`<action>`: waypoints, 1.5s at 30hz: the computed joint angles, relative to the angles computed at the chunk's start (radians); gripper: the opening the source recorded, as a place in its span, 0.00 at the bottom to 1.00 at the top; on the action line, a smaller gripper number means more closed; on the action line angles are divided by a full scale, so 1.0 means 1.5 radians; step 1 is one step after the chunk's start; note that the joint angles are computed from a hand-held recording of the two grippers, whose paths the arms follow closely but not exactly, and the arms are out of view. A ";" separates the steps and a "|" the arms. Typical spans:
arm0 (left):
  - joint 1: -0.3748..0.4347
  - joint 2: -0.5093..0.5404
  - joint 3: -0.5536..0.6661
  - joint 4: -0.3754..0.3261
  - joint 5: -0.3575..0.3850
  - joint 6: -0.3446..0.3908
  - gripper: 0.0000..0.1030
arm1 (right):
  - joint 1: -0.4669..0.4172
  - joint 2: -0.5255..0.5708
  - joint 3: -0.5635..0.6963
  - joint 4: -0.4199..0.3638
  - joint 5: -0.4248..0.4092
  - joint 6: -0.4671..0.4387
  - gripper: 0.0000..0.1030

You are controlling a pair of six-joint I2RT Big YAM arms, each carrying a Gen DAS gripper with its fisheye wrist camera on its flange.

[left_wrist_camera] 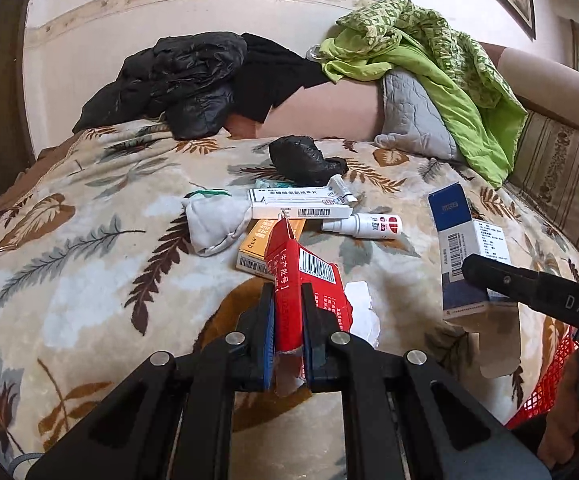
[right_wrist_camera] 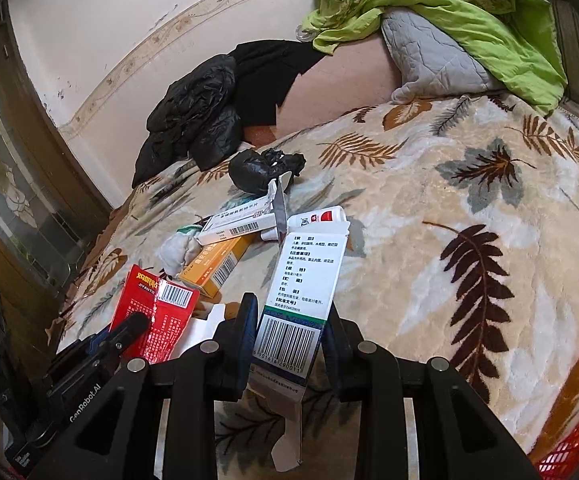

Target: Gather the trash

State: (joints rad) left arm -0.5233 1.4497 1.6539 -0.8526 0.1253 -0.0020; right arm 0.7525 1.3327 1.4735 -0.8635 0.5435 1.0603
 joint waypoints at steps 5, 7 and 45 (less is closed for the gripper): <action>0.001 0.000 0.000 0.000 0.001 0.000 0.10 | 0.000 0.003 0.004 -0.002 0.000 -0.006 0.31; 0.000 0.000 0.000 0.000 0.001 -0.004 0.10 | 0.000 0.003 0.003 -0.002 -0.001 -0.008 0.31; -0.011 -0.007 0.002 0.004 0.001 -0.001 0.10 | 0.003 0.005 0.006 -0.007 0.004 -0.009 0.31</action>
State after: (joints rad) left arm -0.5399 1.4385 1.6573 -0.8469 0.1263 -0.0031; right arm 0.7577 1.3405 1.4830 -0.8735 0.5495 1.0465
